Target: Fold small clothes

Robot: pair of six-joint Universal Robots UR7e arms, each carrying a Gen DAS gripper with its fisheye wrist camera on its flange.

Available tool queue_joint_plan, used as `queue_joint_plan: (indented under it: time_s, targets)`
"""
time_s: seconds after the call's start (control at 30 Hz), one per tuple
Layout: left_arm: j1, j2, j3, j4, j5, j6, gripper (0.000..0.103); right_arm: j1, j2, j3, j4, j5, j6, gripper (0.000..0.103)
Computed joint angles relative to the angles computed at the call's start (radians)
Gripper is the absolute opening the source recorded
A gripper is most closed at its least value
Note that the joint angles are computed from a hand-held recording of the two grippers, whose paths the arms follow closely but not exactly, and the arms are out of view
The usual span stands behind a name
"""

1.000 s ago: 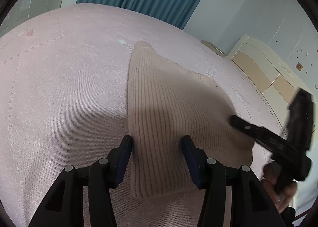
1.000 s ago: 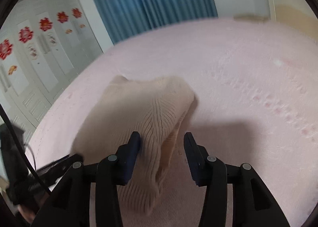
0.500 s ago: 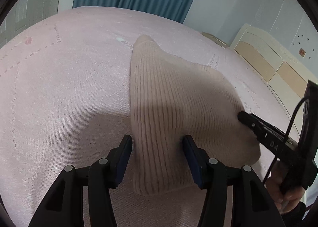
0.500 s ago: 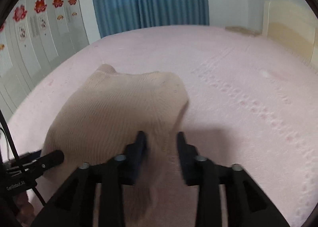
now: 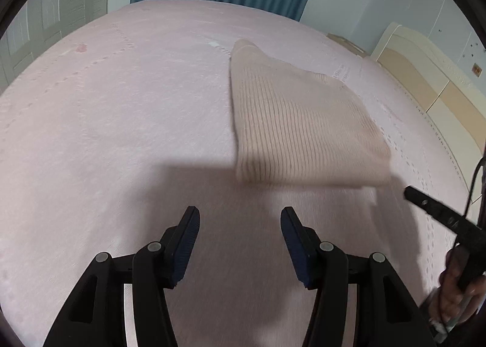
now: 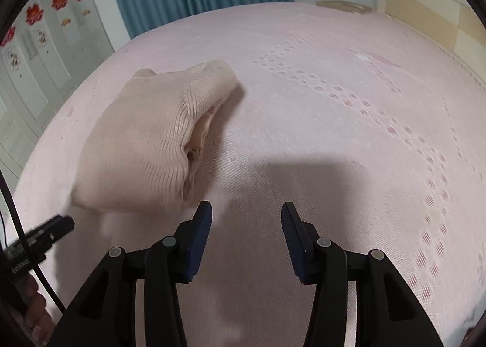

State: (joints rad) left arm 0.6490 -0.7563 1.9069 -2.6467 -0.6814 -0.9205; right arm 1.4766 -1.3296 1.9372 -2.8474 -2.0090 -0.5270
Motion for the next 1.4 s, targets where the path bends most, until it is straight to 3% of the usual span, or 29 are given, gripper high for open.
queue_joint_plan:
  time_s: [0.2,0.27,0.5,0.6,0.73,0.87,1.4]
  targets:
    - [-0.120,-0.108,-0.011,0.236,0.068,-0.143,0.055,0.071,-0.138,0.023,0.126,-0.003,0.063,0.049]
    - [-0.168,-0.126,-0.046,0.370,0.107,-0.210,0.070,0.124,-0.187,0.048,0.103,-0.030,0.061,0.056]
    - [-0.267,-0.136,-0.145,0.647,0.153,-0.375,0.078,0.254,-0.272,0.063,0.090,-0.101,0.060,0.088]
    - [-0.294,-0.136,-0.162,0.680,0.146,-0.381,0.080,0.313,-0.280,0.059,0.114,-0.197,0.041,0.094]
    - [-0.319,-0.123,-0.188,0.741,0.144,-0.418,0.085,0.335,-0.311,0.049,0.197,-0.209,0.079,0.097]
    - [-0.320,-0.126,-0.185,0.741,0.147,-0.421,0.085,0.352,-0.322,0.066,0.166,-0.236,0.067,0.098]
    - [-0.326,-0.146,-0.189,0.848,0.148,-0.508,0.085,0.358,-0.325,0.071,0.175,-0.222,0.065,0.098]
